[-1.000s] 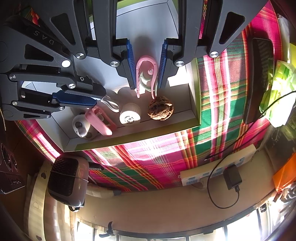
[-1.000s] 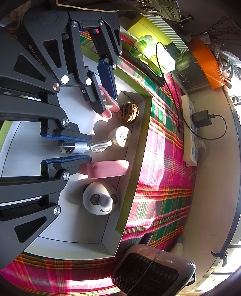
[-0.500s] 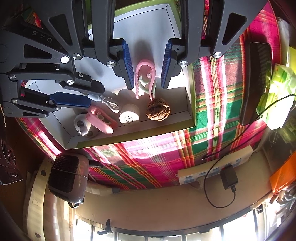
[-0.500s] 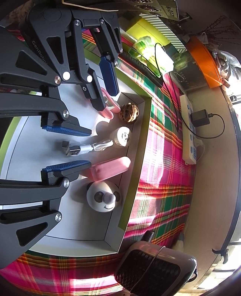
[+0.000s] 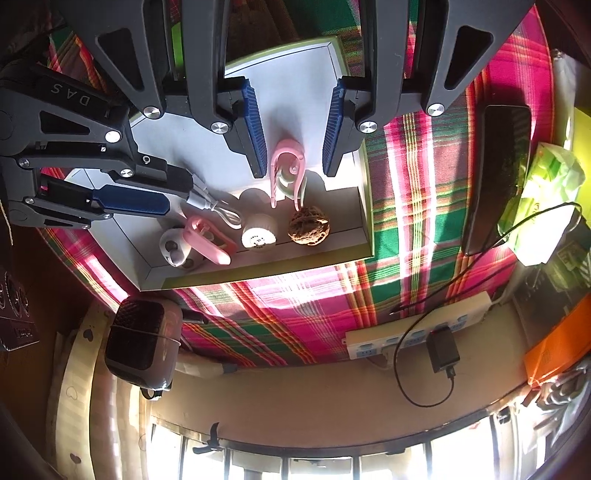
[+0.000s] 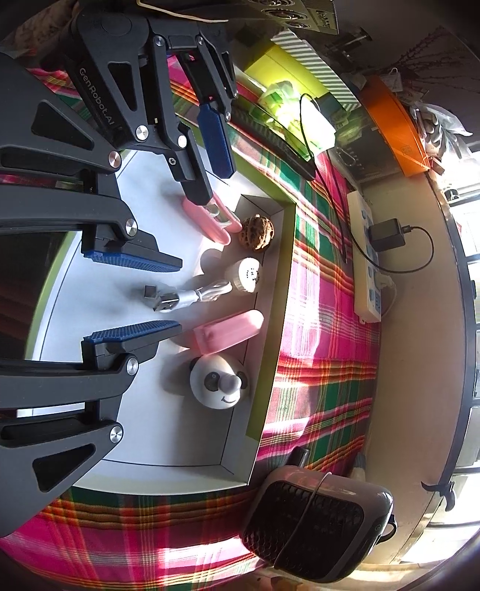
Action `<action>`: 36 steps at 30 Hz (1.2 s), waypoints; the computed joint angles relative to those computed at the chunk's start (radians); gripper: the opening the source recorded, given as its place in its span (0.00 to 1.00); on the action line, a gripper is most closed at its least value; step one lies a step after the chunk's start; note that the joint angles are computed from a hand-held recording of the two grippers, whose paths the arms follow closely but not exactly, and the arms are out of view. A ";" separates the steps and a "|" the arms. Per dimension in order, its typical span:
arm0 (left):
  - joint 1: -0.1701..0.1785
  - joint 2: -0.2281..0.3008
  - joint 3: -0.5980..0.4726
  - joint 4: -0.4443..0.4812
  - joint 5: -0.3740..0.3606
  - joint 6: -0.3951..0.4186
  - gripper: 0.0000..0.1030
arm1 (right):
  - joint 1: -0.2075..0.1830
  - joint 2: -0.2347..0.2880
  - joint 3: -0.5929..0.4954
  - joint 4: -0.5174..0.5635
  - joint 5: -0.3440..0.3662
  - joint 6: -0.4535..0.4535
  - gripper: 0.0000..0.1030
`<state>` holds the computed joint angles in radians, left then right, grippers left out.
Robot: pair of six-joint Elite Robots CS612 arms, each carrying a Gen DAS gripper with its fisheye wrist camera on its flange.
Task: Organize objects
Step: 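Withdraw both open tools from the tray toward the remaining objects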
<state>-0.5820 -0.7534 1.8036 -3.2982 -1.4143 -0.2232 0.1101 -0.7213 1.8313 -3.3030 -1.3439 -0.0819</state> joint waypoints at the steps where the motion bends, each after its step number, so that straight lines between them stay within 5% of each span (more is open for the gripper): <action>1: 0.000 -0.002 0.004 -0.006 0.000 -0.002 0.28 | -0.001 -0.002 0.004 -0.005 0.001 0.002 0.28; 24: -0.014 -0.050 0.165 -0.218 0.000 -0.115 0.29 | -0.012 -0.050 0.153 -0.237 0.029 0.031 0.37; 33: -0.012 -0.043 0.197 -0.243 -0.063 -0.146 0.33 | -0.010 -0.048 0.192 -0.259 0.031 0.026 0.38; 36: -0.011 -0.038 0.200 -0.240 -0.086 -0.152 0.34 | -0.009 -0.044 0.197 -0.250 0.029 0.021 0.46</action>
<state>-0.5927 -0.7912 2.0037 -3.5380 -1.5001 -0.3750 0.1009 -0.7656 2.0287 -3.5527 -1.3152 -0.0605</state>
